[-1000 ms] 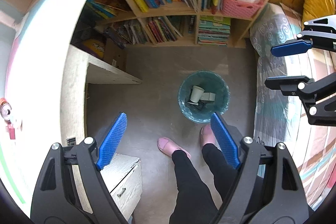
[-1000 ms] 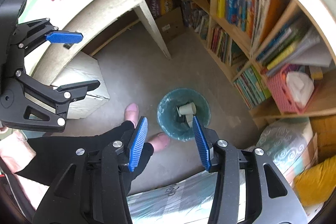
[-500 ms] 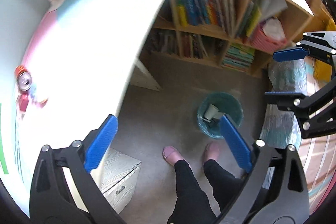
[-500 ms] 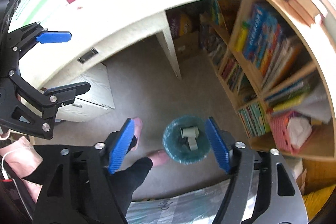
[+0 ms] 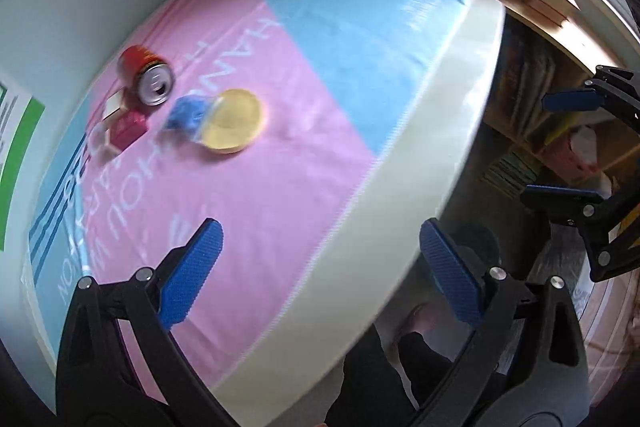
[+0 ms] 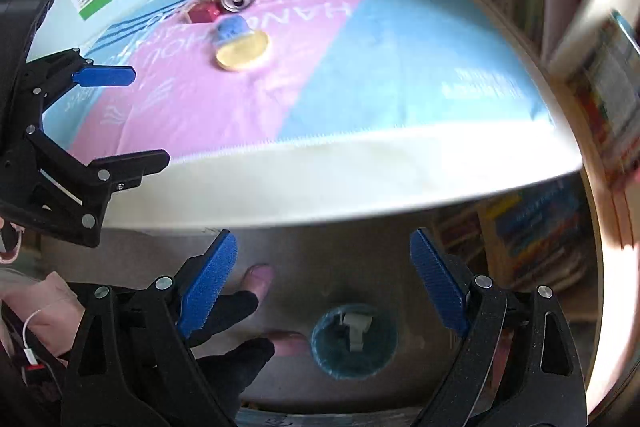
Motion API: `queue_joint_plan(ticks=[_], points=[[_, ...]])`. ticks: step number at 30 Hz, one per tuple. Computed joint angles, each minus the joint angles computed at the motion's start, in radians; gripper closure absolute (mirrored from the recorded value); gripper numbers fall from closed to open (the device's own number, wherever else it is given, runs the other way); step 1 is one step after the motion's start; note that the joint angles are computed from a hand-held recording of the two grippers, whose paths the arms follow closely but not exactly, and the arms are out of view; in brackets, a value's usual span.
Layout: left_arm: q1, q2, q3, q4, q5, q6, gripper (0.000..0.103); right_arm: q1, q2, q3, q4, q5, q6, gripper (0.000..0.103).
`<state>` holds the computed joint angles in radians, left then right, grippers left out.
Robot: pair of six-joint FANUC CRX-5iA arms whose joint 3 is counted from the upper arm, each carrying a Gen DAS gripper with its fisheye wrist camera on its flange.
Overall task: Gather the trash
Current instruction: 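Move both open tools back over the table toward the bagged glove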
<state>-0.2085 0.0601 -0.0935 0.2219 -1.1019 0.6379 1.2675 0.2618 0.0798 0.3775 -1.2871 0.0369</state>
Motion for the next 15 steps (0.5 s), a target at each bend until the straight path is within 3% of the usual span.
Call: queue_joint_plan(ticks=[15], points=[[0.128, 0.238, 0.278, -0.019, -0.035, 0.040, 0.006, -0.187, 0.315, 0.429, -0.053, -0.003, 0.337, 0.015]])
